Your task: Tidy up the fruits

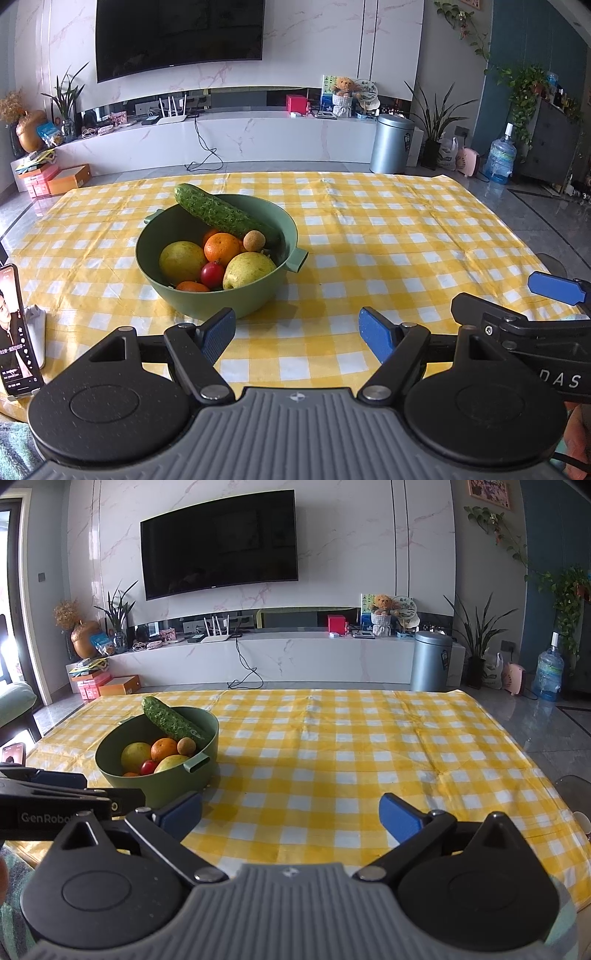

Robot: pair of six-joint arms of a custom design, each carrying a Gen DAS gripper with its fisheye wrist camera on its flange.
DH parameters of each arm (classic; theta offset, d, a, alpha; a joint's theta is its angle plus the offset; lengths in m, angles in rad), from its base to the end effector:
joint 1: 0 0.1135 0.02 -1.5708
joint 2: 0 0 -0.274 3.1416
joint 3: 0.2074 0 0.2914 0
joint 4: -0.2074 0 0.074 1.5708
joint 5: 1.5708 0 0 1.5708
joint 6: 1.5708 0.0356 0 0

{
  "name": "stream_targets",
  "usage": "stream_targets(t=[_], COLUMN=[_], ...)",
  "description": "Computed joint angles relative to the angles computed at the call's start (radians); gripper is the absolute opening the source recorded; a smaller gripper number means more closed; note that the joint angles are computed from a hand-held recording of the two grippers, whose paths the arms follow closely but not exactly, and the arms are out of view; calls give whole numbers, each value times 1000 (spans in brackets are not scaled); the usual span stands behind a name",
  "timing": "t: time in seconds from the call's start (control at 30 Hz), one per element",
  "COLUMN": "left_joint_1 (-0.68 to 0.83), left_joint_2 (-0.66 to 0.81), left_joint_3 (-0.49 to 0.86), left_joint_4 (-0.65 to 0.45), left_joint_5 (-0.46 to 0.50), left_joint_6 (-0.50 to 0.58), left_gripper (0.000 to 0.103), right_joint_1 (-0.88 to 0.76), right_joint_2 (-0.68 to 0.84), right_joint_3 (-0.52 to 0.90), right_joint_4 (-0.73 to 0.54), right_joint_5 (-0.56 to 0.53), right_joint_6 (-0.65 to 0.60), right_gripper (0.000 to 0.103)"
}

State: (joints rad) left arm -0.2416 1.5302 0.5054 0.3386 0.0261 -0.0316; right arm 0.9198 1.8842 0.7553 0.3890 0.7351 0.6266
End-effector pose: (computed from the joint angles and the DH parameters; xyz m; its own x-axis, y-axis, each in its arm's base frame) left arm 0.2843 -0.0710 0.1053 -0.6231 0.1210 -0.7728 0.2392 0.9701 -0.0410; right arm 0.2340 0.2678 0.0744 -0.5009 0.0602 -0.8634 0.0048 0.9978 0.0668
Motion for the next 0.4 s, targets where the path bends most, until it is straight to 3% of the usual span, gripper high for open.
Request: stream_targets(t=[0.4], left_joint_1=[-22], left_joint_2=[-23], left_joint_3=[-12], left_joint_4=[4], left_joint_5=[-31], left_joint_6=[13], left_gripper=[89], right_joint_1=[8], right_joint_2=[3], right_joint_3=[6], right_joint_4=[-9], right_joint_5=[6], right_joint_6=[9], right_gripper=[99])
